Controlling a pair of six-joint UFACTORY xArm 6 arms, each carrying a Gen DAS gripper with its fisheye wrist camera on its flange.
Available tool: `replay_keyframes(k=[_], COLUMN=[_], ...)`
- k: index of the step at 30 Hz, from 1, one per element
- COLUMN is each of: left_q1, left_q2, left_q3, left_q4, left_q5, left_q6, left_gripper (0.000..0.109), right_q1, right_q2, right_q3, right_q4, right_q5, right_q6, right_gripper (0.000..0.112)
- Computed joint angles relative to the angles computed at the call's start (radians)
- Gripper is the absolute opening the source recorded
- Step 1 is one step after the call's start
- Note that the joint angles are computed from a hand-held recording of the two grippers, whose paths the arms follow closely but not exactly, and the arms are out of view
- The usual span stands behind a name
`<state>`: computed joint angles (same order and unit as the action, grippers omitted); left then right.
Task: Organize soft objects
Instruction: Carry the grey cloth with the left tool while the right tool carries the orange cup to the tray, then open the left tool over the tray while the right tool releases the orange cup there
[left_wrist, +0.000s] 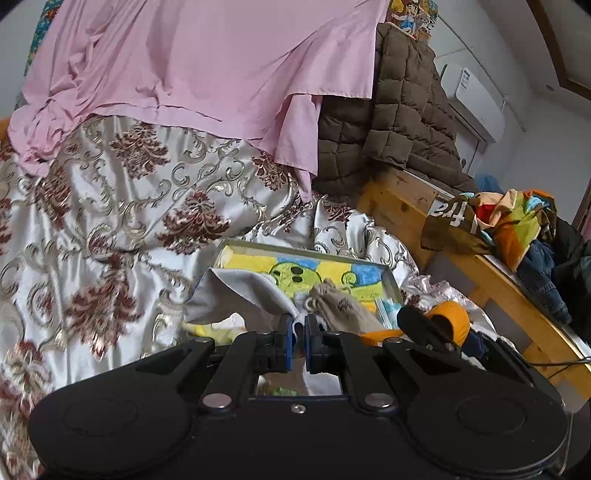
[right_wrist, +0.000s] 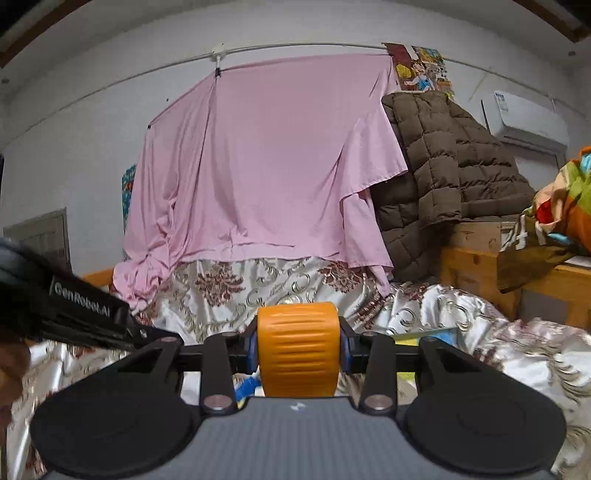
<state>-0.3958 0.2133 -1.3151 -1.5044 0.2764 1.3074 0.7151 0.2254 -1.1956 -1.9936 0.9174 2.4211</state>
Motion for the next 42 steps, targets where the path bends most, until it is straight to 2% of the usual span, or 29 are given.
replay_keyframes(k=[3, 7, 15, 19, 22, 27, 31, 37, 40, 42], left_q1=[-0.01, -0.015, -0.024, -0.032, -0.027, -0.001, 0.015, 0.011, 0.011, 0.012], left_q2=[0.091, 0.245, 0.608, 0.782, 0.857, 0.906, 0.921, 0.908, 0.898, 0.875], left_q3=[-0.117, -0.317, -0.789, -0.995, -1.07, -1.103, -1.112, -1.069, -1.052, -1.015], left_q4=[0.086, 0.19, 0.197, 0.376, 0.492, 0.72, 0.864, 1.111, 1.155, 1.138], left_q5=[-0.019, -0.011, 0.102, 0.127, 0.147, 0.178, 0.211, 0.221, 0.229, 0.217], left_q6=[-0.074, -0.188, -0.357, -0.577, -0.693, -0.892, -1.002, -1.126, -1.163, -1.147], left_gripper=[0.006, 0.006, 0.007, 0.007, 0.007, 0.007, 0.008, 0.014, 0.018, 0.02], right_q1=[-0.073, -0.155, -0.28, -0.343, -0.377, -0.388, -0.387, -0.349, -0.337, -0.33], right_q2=[0.019, 0.081, 0.153, 0.183, 0.208, 0.231, 0.253, 0.279, 0.281, 0.276], right_q3=[-0.026, -0.097, -0.161, -0.198, -0.229, -0.251, -0.272, -0.289, -0.291, -0.288], right_q4=[-0.087, -0.17, -0.318, -0.314, -0.317, -0.194, -0.045, 0.282, 0.33, 0.343], right_q5=[-0.073, -0.135, -0.249, -0.373, -0.454, -0.506, -0.526, -0.463, -0.445, -0.433], right_q6=[0.14, 0.241, 0.52, 0.609, 0.671, 0.545, 0.368, -0.049, -0.108, -0.129], right_gripper=[0.043, 0.043, 0.043, 0.043, 0.044, 0.045, 0.046, 0.054, 0.057, 0.058])
